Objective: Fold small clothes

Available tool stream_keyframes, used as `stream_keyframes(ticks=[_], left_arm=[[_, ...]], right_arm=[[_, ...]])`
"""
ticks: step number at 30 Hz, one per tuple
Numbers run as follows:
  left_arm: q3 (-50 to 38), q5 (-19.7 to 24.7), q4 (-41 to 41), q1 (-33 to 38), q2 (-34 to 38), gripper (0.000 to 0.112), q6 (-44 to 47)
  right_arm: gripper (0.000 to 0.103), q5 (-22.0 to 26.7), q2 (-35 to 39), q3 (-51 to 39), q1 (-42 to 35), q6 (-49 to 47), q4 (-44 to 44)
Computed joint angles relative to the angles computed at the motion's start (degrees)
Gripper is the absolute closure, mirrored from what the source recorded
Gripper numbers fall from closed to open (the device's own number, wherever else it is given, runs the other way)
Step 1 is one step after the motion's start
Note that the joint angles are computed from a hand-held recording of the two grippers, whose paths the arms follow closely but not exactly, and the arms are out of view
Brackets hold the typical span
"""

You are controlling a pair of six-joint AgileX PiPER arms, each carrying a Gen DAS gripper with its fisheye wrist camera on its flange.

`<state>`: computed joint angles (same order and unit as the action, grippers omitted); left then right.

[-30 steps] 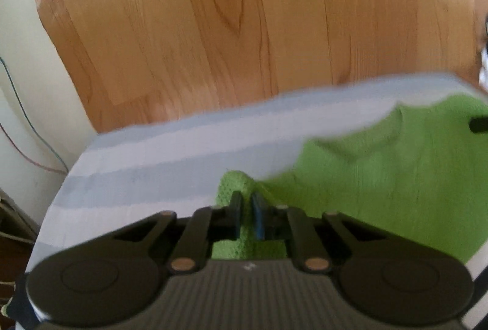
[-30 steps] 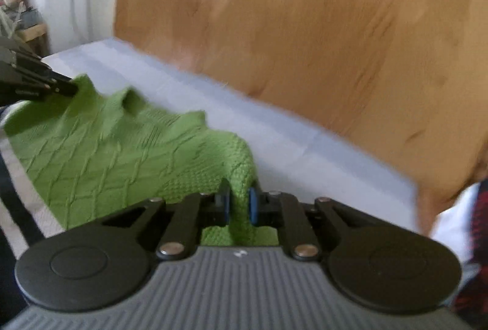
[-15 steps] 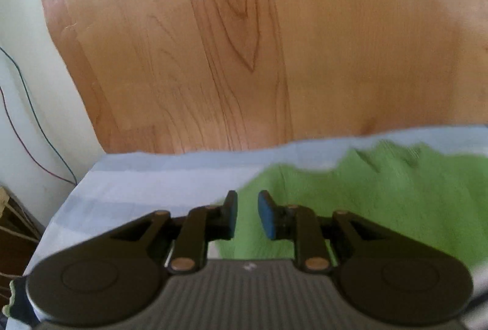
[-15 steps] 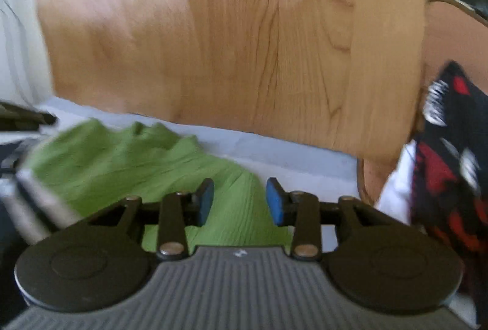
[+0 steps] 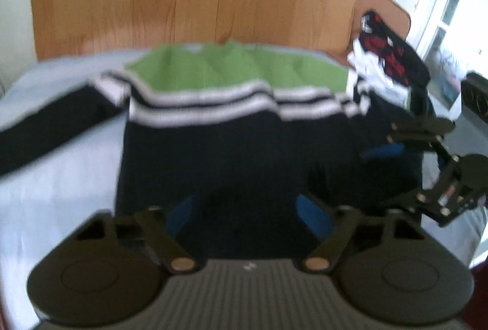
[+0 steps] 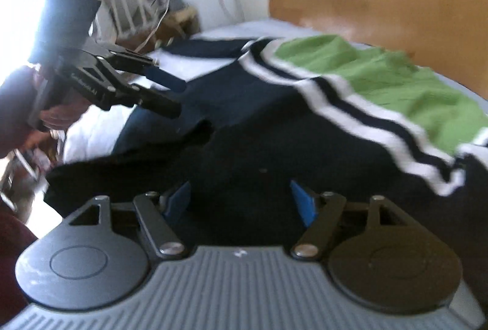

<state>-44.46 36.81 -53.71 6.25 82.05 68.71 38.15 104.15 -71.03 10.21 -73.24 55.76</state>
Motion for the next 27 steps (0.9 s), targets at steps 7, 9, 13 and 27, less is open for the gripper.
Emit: stream_keyframes(ticks=[7,9,13,27], left_arm=[[12.81,9.59,-6.98,13.65,-14.62,0.105,14.77],[15.88,16.27,-6.32,22.43,-19.64,0.104,17.72],[18.26,29.08,-3.86,45.34,-21.48,0.083,24.93],[15.41,13.61,-32.53,17.75,-15.23,0.058,18.42]], right_arm=[[0.092,11.34,-12.09,13.59,-10.69,-18.59,10.91],[0.092,18.84,-16.03,17.2,-16.84,-16.61,7.13],[0.077,19.54,-23.02,27.14,-26.11,-13.36,-0.82],[0.043,2.16,-19.91,27.45,-35.9,7.56,27.06]])
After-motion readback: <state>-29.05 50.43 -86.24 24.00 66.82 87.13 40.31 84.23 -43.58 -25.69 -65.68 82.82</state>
